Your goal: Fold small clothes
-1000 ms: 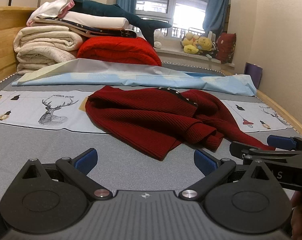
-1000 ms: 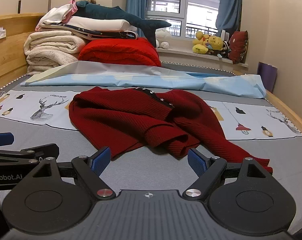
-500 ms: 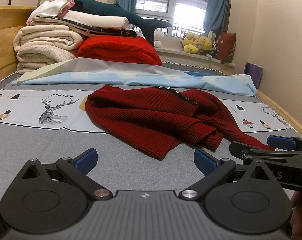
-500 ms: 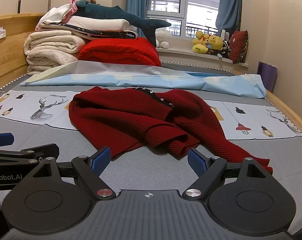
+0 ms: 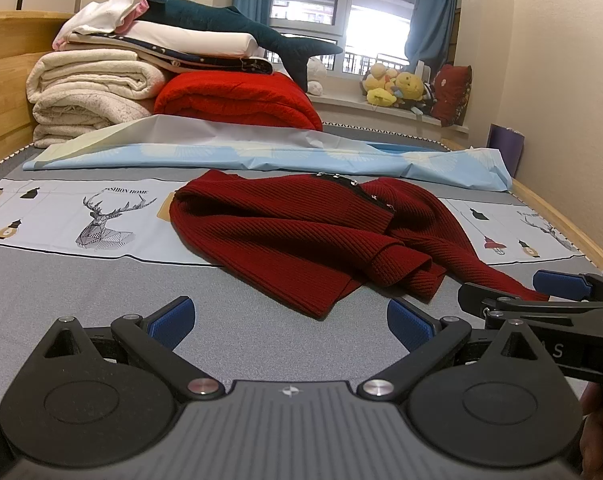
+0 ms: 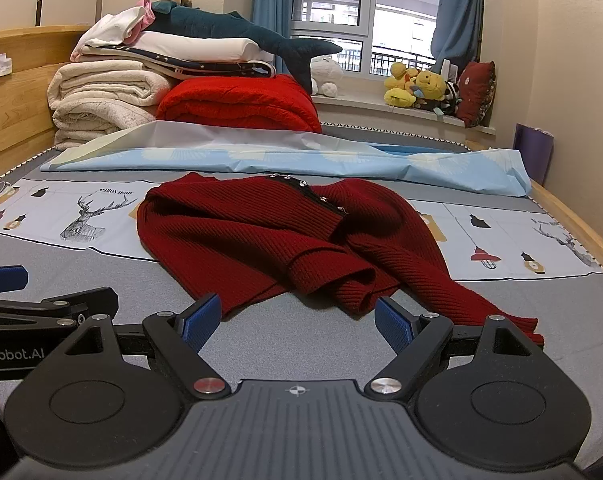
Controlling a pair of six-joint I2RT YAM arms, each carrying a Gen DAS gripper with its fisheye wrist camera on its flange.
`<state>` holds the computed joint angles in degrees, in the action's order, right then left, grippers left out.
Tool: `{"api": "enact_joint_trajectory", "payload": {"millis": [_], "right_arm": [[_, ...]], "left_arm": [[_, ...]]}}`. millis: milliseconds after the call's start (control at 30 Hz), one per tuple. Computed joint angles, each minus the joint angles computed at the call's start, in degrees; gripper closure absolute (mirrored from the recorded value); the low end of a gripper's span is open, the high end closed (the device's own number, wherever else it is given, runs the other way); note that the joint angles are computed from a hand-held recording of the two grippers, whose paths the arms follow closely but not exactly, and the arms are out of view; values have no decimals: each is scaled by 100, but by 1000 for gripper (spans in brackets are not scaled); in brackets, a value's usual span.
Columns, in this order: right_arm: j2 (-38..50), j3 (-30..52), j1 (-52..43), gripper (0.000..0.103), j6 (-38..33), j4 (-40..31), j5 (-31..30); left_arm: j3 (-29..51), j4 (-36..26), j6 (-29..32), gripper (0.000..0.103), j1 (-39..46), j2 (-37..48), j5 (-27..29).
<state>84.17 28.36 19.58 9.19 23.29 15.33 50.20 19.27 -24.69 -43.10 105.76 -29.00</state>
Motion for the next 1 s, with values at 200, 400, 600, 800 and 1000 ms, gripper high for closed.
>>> {"api": "enact_joint_trajectory", "payload": {"millis": [200,400,600,800,1000], "right_arm": [[18,5,7,18,7,6,4],[14,3,2,18,5,3,0],[16,4,1,18,4,5,1],[12,5,-2,18,2,2,-2],[-154,153,-794,19,9,-33,-983]], "left_arm": [[2,-6,5,1,7,-5,12],[3,-9,5,1,7,-8,12],[7,-17,5,1,10,-12,14],[-44,188,97,1,-12,28,-11],[-84,254,328,52,-32,136,-8]]}}
